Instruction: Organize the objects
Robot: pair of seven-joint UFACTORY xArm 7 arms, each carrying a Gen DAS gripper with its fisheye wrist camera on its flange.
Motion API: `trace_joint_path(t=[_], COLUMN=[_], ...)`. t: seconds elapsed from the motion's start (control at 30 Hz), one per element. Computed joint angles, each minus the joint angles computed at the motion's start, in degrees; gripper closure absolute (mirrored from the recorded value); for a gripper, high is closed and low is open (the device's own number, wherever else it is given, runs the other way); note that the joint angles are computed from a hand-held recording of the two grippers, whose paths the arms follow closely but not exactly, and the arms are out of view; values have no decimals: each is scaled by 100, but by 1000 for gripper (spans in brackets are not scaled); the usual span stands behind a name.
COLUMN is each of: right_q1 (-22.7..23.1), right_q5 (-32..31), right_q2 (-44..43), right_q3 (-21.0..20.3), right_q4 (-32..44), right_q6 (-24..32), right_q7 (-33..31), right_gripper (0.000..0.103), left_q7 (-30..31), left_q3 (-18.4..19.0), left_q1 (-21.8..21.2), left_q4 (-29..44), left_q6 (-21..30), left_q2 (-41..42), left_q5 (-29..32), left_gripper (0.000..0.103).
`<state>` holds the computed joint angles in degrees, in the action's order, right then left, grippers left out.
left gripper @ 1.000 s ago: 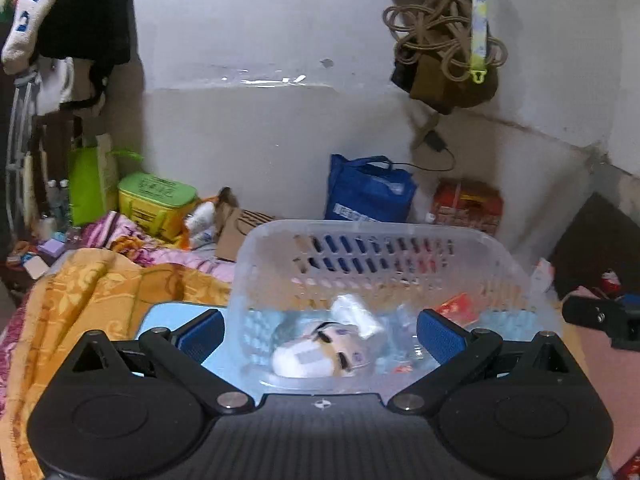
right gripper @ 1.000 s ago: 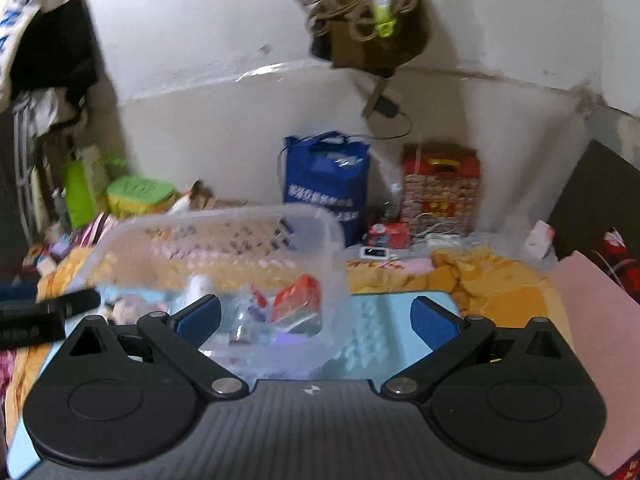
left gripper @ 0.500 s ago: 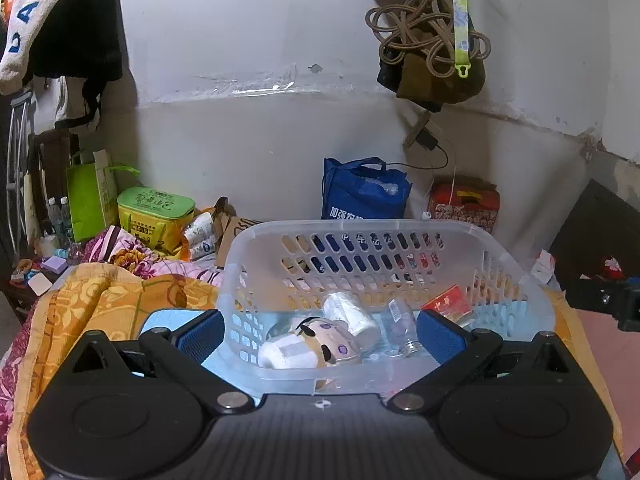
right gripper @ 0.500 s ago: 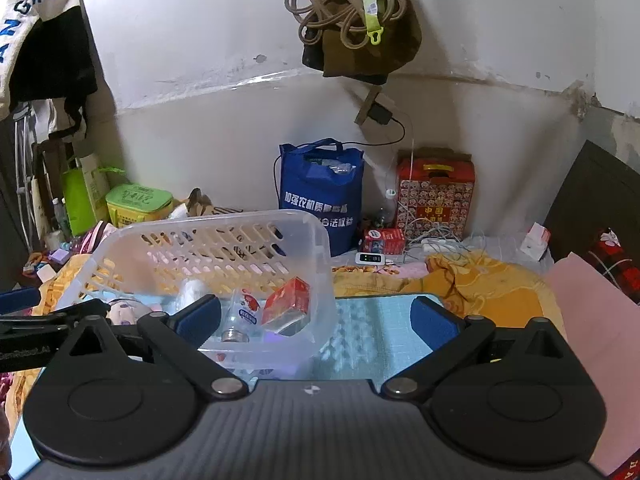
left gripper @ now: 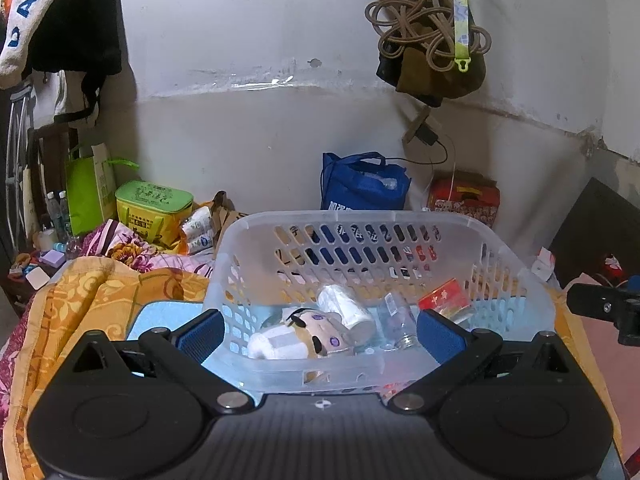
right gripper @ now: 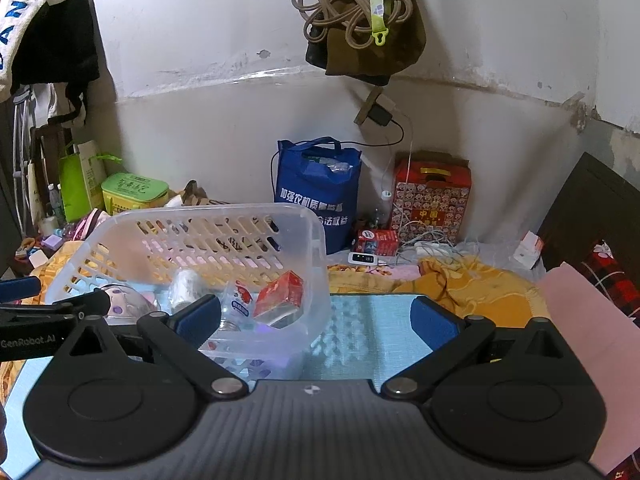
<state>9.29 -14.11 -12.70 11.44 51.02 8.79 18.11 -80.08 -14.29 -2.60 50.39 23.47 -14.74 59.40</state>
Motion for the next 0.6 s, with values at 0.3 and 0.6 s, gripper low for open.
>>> trace_joint_path(t=[0.3, 0.6], right_q1=[-92, -56], right_q5=[-220, -304], right_q2=[35, 75], right_q3=[83, 58], right_q4=[37, 53], right_q6=[35, 111], right_q7=[114, 210], right_gripper=[0, 0], left_q7=[-71, -383], left_q3=[1, -53], left_q1=[22, -95], left_q4=[-29, 102], left_q6=[-73, 250], left_q2=[31, 127], left_q5=[97, 598], left_gripper=[0, 0])
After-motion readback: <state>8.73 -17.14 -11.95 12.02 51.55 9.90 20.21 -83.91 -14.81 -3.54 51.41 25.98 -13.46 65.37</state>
